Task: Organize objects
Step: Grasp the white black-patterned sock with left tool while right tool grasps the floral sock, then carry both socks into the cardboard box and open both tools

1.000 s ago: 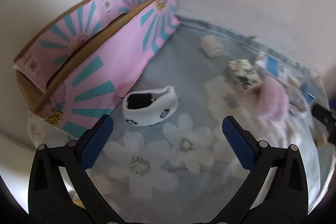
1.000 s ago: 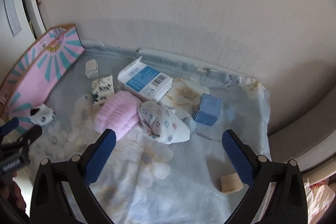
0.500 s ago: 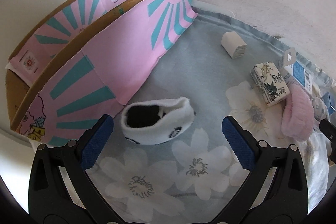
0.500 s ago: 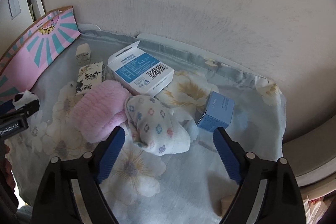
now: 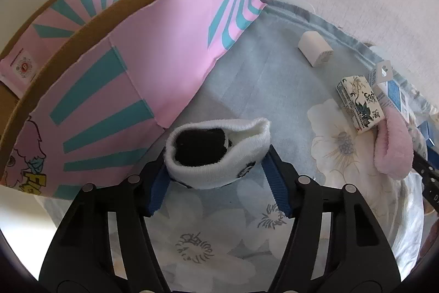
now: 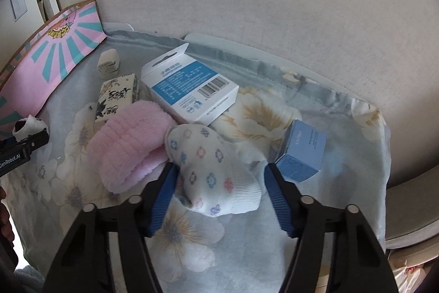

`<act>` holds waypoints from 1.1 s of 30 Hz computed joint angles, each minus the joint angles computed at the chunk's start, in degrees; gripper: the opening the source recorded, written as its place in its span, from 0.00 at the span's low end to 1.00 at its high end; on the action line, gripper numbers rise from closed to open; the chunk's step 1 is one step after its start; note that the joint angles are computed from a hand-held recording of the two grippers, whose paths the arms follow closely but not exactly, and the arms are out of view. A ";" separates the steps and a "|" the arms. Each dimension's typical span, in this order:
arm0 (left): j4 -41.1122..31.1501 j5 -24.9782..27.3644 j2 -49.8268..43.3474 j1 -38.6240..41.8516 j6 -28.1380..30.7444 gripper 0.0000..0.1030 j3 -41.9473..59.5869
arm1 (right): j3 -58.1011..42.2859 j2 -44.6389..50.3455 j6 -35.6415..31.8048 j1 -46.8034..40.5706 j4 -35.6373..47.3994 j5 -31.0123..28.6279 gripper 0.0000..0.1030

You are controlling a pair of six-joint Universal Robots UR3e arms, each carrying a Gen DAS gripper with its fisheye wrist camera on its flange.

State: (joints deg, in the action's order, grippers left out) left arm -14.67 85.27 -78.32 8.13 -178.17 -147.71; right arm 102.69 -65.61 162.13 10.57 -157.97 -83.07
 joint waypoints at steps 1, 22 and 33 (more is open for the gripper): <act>-0.29 -0.68 0.82 0.79 0.54 0.57 -0.43 | 0.20 -0.08 -0.09 0.20 -0.02 -0.12 0.48; -26.49 -14.08 26.30 10.48 13.46 0.56 2.81 | 3.84 -9.99 6.74 0.44 1.76 -1.65 0.43; -50.87 -23.90 34.75 23.39 25.75 0.56 19.33 | -4.32 -16.86 10.98 1.37 14.50 -4.99 0.43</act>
State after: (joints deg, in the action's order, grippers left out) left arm -65.55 61.37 -43.57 31.52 -152.42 -128.38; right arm 98.37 -82.47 173.11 11.94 -143.47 -88.06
